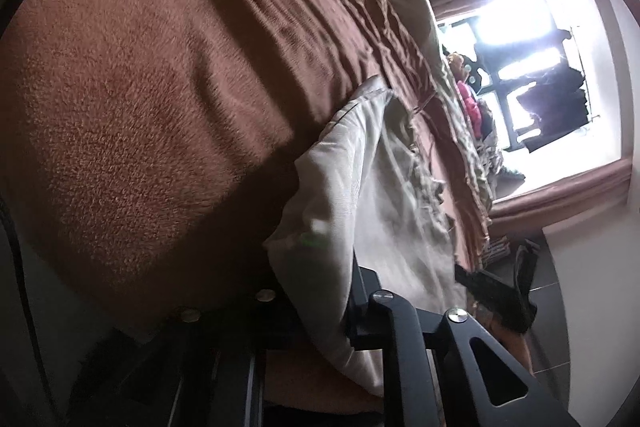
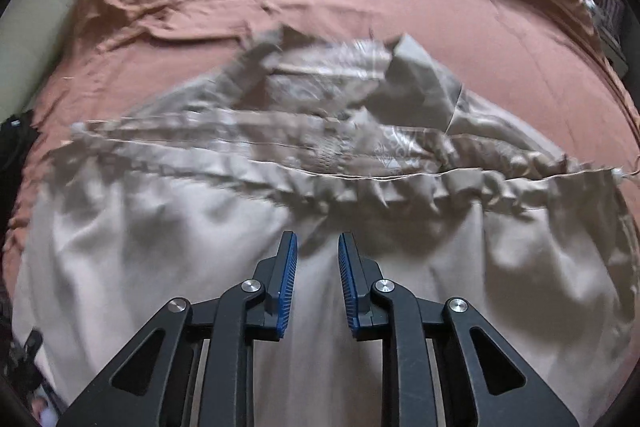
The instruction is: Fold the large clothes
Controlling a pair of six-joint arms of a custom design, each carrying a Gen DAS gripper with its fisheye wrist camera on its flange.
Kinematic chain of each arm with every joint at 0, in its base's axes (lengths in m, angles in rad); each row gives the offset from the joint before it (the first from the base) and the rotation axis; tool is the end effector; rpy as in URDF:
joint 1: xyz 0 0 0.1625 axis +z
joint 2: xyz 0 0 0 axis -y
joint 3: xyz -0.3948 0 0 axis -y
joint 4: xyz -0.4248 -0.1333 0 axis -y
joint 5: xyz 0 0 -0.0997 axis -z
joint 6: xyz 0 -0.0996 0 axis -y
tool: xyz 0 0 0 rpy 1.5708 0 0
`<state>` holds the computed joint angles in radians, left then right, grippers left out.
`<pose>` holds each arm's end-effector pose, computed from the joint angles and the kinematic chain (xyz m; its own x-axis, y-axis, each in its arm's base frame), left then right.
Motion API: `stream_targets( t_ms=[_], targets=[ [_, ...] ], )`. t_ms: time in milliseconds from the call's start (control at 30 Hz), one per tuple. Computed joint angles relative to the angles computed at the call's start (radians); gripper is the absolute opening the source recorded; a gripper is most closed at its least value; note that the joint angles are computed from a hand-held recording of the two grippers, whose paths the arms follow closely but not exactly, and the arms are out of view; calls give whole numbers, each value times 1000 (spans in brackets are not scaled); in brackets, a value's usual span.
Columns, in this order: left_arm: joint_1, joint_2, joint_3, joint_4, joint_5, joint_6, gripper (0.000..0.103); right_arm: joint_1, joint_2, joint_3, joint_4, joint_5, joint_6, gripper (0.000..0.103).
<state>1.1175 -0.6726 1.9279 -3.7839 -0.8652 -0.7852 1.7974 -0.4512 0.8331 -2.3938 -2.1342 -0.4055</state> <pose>-0.0673 -0.5901 0.0426 -0.8264 -0.4671 0.3144 -0.4698 0.2644 -0.8422 0.2748 -0.8352 0.1428 -0.7239 -0.3180 0.6122 -0.5319 0.8224 -0.2018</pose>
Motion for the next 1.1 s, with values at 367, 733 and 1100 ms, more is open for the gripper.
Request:
stream_targets(
  t_ms=[367, 733, 1100],
  targets=[
    [-80, -18, -112, -37, -48, 246, 10, -59, -377, 535, -127, 264, 6, 18],
    [-163, 30, -334, 144, -41, 427, 9, -162, -531, 829, -250, 428, -1, 18],
    [-217, 193, -671, 427, -119, 532, 9, -210, -542, 814, -202, 510, 45, 14]
  ],
)
